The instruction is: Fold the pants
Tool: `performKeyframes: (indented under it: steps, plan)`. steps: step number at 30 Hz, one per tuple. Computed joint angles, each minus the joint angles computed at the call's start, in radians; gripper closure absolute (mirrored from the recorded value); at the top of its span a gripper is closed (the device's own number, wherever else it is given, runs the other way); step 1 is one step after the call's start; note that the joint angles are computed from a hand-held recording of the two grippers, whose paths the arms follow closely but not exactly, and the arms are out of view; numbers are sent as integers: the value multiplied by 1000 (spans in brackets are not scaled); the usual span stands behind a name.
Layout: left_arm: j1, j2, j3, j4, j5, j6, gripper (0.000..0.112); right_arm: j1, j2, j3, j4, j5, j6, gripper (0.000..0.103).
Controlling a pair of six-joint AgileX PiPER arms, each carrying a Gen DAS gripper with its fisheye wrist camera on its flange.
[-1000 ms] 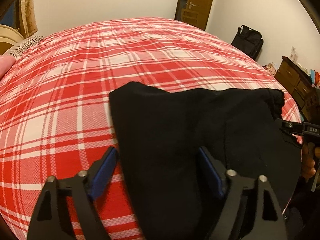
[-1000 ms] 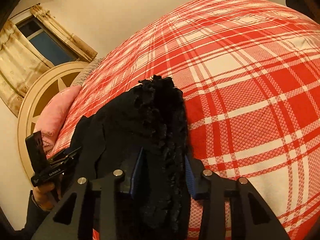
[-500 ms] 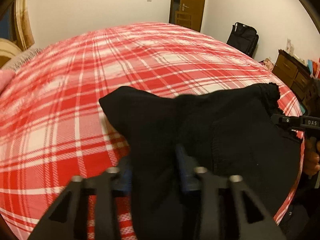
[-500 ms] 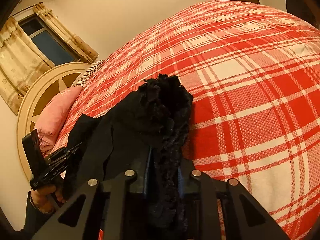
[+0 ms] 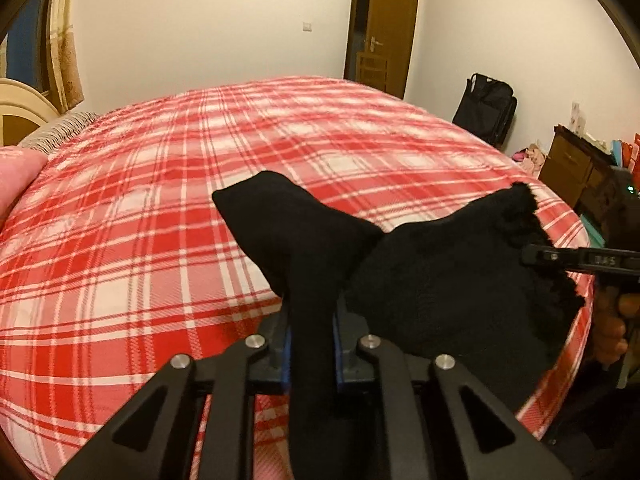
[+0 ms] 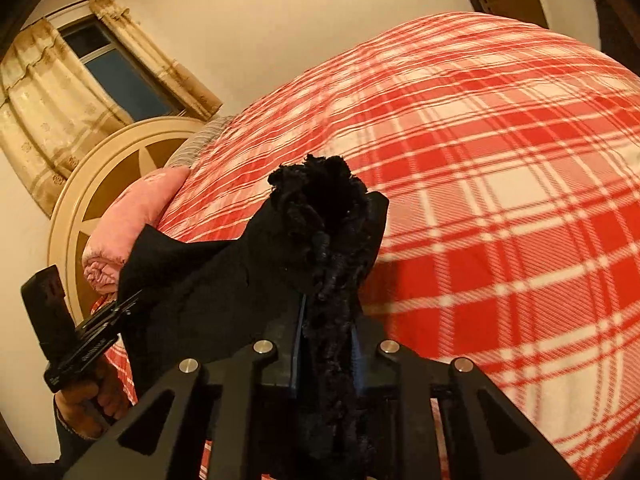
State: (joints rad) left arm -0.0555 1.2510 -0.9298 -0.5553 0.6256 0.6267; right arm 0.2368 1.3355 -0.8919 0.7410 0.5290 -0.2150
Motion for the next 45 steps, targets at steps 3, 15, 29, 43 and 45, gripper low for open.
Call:
performKeyframes:
  steps: [3, 15, 29, 43, 45]
  plan:
    - [38, -31, -9, -8, 38, -5, 97, 38, 70, -68, 27, 4, -13, 84]
    - [344, -92, -66, -72, 180, 125, 98, 214, 446, -537, -28, 101, 86, 86]
    - [667, 8, -121, -172, 260, 292, 99, 319, 824, -1143, -171, 336, 237, 87]
    - [794, 137, -181, -205, 277, 351, 99, 335, 1184, -1779, -254, 623, 380, 87]
    - [801, 152, -186, -208, 275, 357, 99, 333, 1200, -1793, -255, 628, 383, 87]
